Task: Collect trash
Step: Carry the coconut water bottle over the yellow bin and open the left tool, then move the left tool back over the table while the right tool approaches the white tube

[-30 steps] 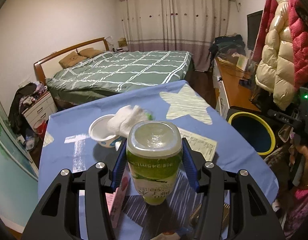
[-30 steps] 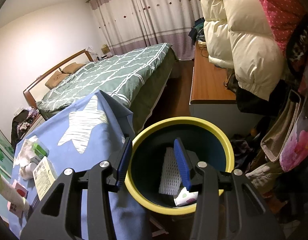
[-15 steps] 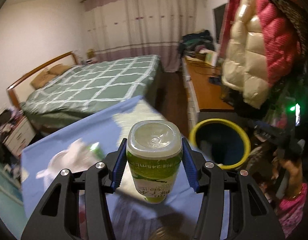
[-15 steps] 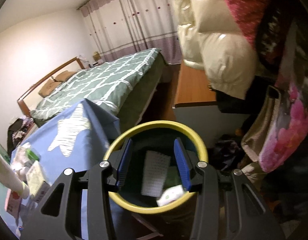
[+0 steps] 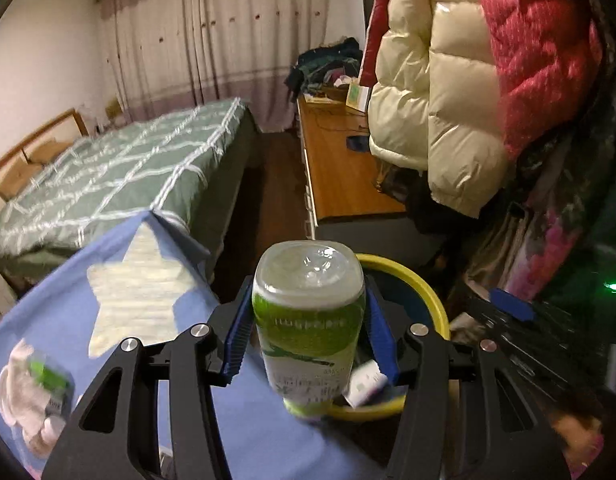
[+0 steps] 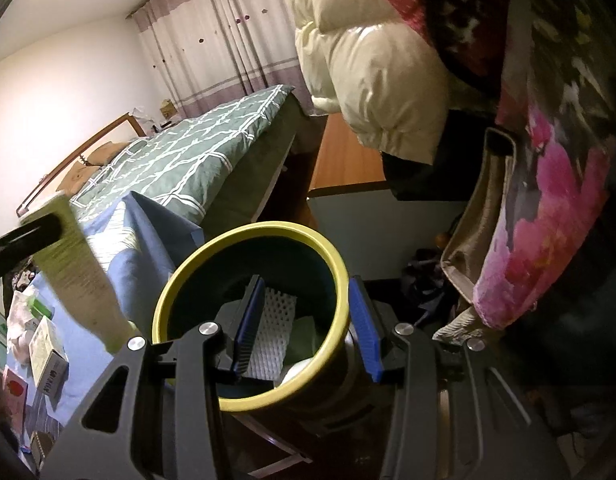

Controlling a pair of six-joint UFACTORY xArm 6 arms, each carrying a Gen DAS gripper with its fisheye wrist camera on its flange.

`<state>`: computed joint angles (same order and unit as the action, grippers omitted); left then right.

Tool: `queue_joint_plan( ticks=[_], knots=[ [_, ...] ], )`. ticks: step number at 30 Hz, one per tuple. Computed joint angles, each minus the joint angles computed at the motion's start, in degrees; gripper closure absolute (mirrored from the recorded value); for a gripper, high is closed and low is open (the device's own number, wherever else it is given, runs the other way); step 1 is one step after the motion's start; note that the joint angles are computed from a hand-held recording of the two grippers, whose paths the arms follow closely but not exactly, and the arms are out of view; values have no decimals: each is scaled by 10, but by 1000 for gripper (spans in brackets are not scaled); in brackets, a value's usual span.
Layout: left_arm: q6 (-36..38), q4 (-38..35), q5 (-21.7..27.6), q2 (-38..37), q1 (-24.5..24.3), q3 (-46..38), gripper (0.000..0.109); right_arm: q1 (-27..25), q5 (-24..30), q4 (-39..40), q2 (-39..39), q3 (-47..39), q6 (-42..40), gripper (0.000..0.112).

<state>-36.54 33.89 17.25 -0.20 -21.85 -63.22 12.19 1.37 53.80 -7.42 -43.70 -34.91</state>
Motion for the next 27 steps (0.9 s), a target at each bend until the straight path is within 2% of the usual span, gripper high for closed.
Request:
queue_joint_plan(
  ticks=[2, 4, 5, 8, 10, 13, 15, 18, 21, 23, 27],
  knots=[
    [-2, -15, -1, 36, -6, -23, 57, -2, 2, 4, 0, 1, -4, 71],
    [58, -97, 2, 58, -11, -35, 57, -3, 6, 10, -1, 1, -10, 71],
    [70, -112, 6, 71, -13, -43, 57, -4, 7, 15, -1, 1, -14, 70],
    [53, -88, 25, 93, -16, -56, 57, -5, 9, 13, -3, 1, -14, 70],
    [73, -113, 44, 103, -19, -63, 56, -4, 9, 9, -5, 2, -9, 66],
    [31, -64, 37, 86, -15, -46, 42, -2, 1, -6, -9, 8, 5, 63],
    [17, -44, 37, 64, -12, -30, 41, -2, 2, -11, -11, 9, 10, 63],
    [27, -59, 40, 12, -6, 5, 41, 2, 2, -29, -15, 14, 25, 63],
    [18, -52, 47, -63, 5, 55, 39, 11, 7, -49, -16, 16, 39, 63],
    [-3, -30, 54, -132, 17, 102, 34, 23, 14, -62, -18, 17, 45, 63],
    [-35, 8, 87, -271, 48, 182, 33, 56, 23, -76, -26, 21, 41, 63]
  ],
)
